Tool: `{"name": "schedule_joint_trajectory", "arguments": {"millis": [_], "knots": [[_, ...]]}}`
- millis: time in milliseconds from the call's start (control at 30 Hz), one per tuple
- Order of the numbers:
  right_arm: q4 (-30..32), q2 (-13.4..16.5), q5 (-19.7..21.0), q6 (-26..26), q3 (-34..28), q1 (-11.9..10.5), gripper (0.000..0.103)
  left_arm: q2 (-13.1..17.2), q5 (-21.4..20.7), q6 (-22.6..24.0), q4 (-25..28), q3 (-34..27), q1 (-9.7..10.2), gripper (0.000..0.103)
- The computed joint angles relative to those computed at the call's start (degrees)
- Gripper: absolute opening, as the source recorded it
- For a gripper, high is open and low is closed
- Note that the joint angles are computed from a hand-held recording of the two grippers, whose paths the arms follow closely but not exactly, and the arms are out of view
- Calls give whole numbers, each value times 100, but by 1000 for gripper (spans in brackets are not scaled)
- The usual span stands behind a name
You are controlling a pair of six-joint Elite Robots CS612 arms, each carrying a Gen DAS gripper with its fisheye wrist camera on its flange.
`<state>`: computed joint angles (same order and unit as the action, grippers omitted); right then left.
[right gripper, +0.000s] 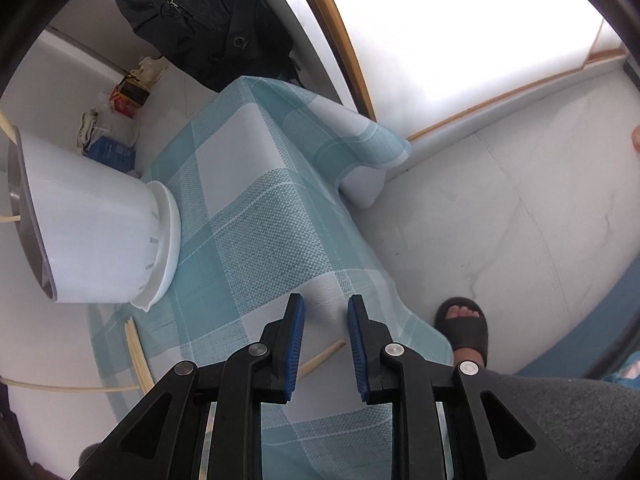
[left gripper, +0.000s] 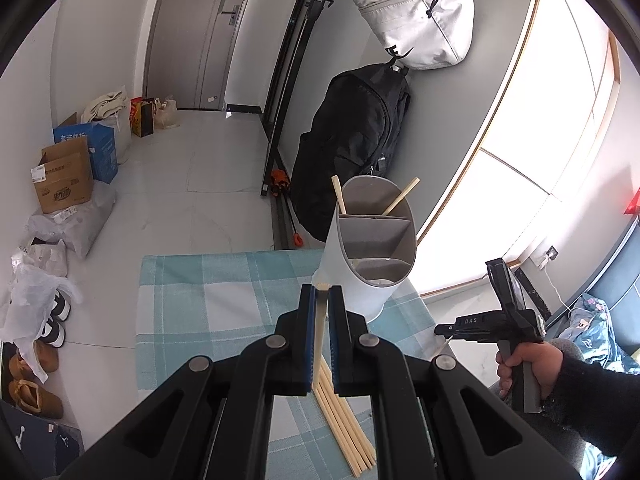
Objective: Organize utensils
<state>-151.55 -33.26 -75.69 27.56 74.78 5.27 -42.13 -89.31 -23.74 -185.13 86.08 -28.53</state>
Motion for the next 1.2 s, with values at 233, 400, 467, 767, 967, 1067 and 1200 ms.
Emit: {"name": "schedule_joint_trajectory", "arguments": {"millis": [233, 400, 467, 767, 967, 1067, 1200], "knots": [[-585, -146, 197, 215, 337, -52, 17, -18, -4, -63, 30, 1, 4, 2], [-807, -186, 563, 429, 520, -100, 18, -40, 5, 25, 14, 19, -29, 2], [-813, -139, 722, 487, 495, -115, 18, -50, 26, 54, 16, 28, -46, 2], [-215, -29, 362, 104, 120, 0, 16, -115, 51, 82, 65, 104, -85, 2], [56, 4, -617, -508, -94, 225, 9, -119, 62, 44, 79, 94, -95, 2], [-267, 4, -448, -316, 22, 178, 3, -128, 90, 67, 89, 100, -100, 2], [-796, -23, -143, -147, 197, 127, 3, -134, 129, 99, 105, 99, -112, 2]]}}
